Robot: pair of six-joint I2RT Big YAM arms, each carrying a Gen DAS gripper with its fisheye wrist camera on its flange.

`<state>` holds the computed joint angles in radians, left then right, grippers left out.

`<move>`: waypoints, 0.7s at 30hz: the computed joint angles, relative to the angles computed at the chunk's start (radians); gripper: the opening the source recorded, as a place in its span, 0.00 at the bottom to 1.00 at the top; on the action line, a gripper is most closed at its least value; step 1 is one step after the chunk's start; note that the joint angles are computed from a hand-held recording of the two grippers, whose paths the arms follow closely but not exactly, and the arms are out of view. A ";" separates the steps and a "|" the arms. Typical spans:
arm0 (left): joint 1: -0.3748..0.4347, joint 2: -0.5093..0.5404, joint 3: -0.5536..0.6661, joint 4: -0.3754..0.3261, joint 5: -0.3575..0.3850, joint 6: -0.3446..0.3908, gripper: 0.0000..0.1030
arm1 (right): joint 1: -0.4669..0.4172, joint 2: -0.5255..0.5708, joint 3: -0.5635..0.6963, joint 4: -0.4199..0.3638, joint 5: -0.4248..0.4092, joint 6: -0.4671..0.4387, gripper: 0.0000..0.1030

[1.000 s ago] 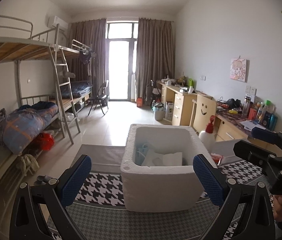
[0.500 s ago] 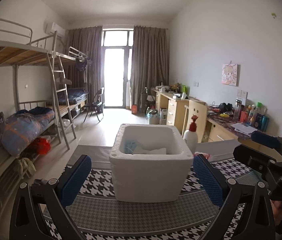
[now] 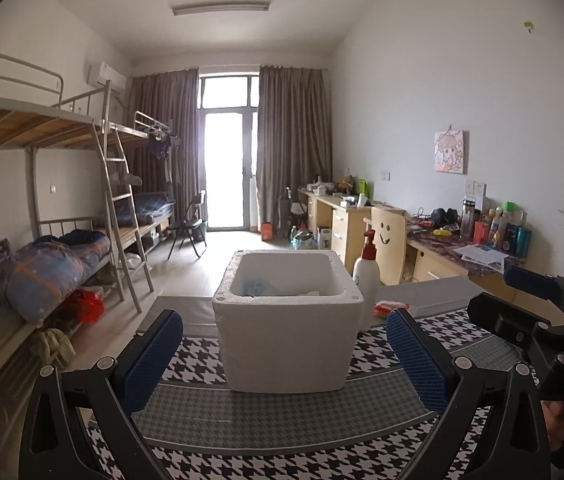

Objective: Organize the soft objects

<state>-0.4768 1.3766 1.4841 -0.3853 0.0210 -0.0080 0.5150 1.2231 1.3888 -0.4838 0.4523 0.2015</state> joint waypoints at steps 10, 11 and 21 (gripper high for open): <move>-0.008 -0.043 -0.061 0.045 -0.007 -0.003 0.99 | 0.027 -0.039 -0.049 0.035 0.026 -0.006 0.98; -0.009 -0.049 -0.068 0.051 -0.009 -0.003 0.99 | 0.031 -0.041 -0.052 0.038 0.032 -0.006 0.98; -0.008 -0.082 -0.118 0.097 -0.013 -0.008 0.99 | 0.064 -0.072 -0.098 0.073 0.079 -0.003 0.98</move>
<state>-0.4848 1.2949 1.3662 -0.2885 0.0080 -0.0161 0.5788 1.1507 1.2910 -0.4113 0.5317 0.1984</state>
